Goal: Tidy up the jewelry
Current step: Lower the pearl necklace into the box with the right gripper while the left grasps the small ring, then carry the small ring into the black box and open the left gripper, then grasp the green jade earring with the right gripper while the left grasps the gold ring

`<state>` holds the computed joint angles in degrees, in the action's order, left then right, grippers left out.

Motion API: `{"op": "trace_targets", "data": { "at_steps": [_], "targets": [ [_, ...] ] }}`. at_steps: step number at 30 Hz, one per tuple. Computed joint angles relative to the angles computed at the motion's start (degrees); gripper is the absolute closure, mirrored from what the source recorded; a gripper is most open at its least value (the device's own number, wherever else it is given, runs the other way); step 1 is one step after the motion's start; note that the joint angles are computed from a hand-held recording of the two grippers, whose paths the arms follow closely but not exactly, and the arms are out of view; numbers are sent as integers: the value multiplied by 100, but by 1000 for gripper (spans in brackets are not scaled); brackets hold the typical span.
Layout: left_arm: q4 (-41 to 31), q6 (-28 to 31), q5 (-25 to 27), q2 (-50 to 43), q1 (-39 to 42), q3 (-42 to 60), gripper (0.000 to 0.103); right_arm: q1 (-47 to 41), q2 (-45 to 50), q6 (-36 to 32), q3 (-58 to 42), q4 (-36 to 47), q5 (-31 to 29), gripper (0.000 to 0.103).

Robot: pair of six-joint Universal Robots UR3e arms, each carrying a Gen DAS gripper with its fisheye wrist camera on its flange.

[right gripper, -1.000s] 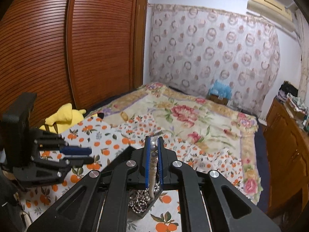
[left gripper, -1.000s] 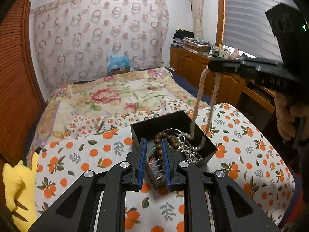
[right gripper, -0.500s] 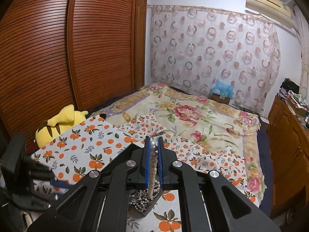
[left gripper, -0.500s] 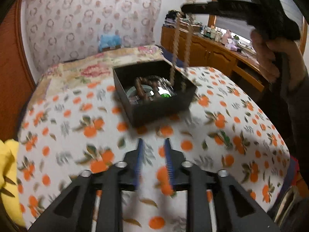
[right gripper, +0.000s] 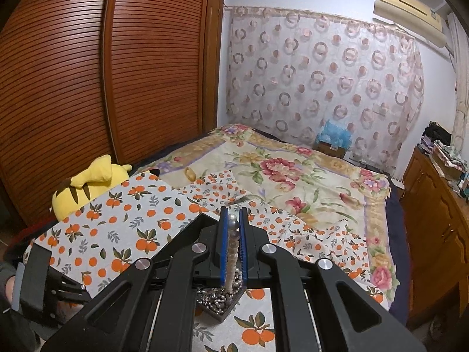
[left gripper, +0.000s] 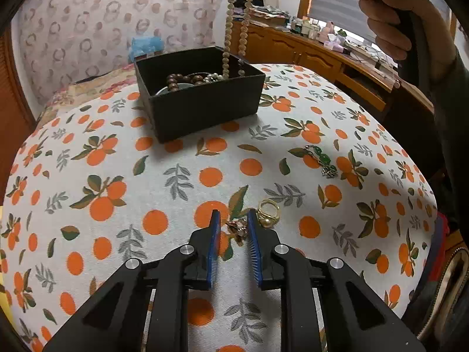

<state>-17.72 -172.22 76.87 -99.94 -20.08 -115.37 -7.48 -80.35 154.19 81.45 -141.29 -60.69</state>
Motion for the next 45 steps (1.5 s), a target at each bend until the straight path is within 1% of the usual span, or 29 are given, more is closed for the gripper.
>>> {"op": "trace_targets", "data": {
  "at_steps": [3,4,9,12,15,17,21,24,28,31,32,33,35,37,39,41,42,44,45],
  "targets": [
    [-9,53,-90,-3,12,-2,94,-20,-34,-26,17,45,7,95],
    [-35,72,-151,17,40,-3,98,-37,-40,-38,23,68,15,95],
    [-35,-75,-143,63,187,135,97,-49,90,-68,-100,194,10,95],
    [-90,-141,-142,37,310,474,97,-22,201,-69,-123,200,10,95],
    [-143,-180,-87,-132,351,1039,97,19,358,-72,-196,262,31,95],
    [-185,-220,40,-342,333,1534,97,63,449,-40,-211,252,7,94],
    [-349,-271,187,-945,315,2581,97,81,541,41,-198,248,34,94],
    [-634,-349,261,-1544,301,3489,97,-13,414,38,35,161,107,94],
    [-900,-427,409,-2003,237,4134,97,-224,89,1,528,52,214,94],
    [-832,-452,378,-1978,245,4034,95,-392,-266,-112,1108,0,266,94],
    [-789,-455,387,-1940,238,3950,93,-456,-422,-172,1377,-42,269,94],
    [-745,-461,417,-1875,223,3821,85,-538,-580,-239,1648,-59,305,94],
    [-625,-467,483,-1743,202,3562,79,-650,-866,-301,2120,-87,351,94],
    [-477,-477,553,-1515,167,3174,79,-754,-1173,-365,2641,-144,360,94],
    [-241,-474,430,-1154,166,2539,79,-895,-1507,-501,3168,-131,436,94],
    [-135,-459,408,-938,131,2130,79,-999,-1859,-628,3721,-140,410,94],
    [-42,-437,408,-792,83,1825,79,-1027,-1995,-673,3935,-158,378,93],
    [50,-404,389,-635,25,1460,79,-1028,-2246,-783,4306,-121,288,80],
    [106,-395,406,-552,-12,1264,79,-1025,-2345,-829,4464,-167,237,79]
  ]
}}
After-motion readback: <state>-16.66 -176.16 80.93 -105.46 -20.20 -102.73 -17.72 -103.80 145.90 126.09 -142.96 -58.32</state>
